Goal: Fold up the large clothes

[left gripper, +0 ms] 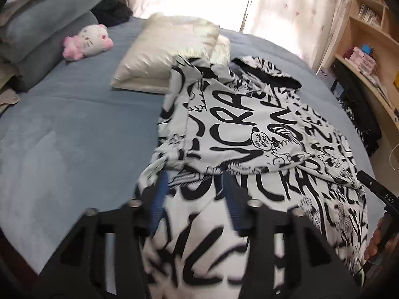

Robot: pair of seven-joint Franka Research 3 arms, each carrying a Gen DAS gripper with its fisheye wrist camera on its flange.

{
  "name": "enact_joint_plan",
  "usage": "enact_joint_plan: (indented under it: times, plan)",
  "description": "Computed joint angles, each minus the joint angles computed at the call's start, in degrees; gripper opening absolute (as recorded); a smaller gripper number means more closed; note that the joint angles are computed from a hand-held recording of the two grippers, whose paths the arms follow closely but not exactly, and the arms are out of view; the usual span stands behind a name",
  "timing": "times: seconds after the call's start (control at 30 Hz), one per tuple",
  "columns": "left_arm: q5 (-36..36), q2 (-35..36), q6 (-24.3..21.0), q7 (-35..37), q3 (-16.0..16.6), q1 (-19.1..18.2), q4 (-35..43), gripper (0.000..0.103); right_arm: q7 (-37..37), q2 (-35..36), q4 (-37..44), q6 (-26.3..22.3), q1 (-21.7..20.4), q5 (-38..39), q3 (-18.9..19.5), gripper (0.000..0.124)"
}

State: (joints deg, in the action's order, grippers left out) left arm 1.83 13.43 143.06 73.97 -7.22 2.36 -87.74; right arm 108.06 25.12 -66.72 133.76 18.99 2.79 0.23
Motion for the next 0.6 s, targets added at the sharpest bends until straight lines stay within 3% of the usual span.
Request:
enact_joint_plan:
  times: [0.1, 0.33, 0.6]
  plan:
    - [-1.9, -7.9, 3.5, 0.9, 0.4, 1.1, -9.8, 0.053, 0.3, -9.0, -12.5, 4.8, 0.3, -0.9, 0.0, 0.06]
    - [-8.5, -20.5, 7.8, 5.8, 3.2, 0.4, -25.4, 0.056, 0.8, -24.4, -32.2, 9.8, -1.0, -1.6, 2.4, 0.064]
    - [-16.4, -25.5, 5.4, 12.7, 6.9, -2.8, -33.5, 0.056, 1.4, -33.0, -43.3, 10.6, -3.5, -1.6, 4.5, 0.071]
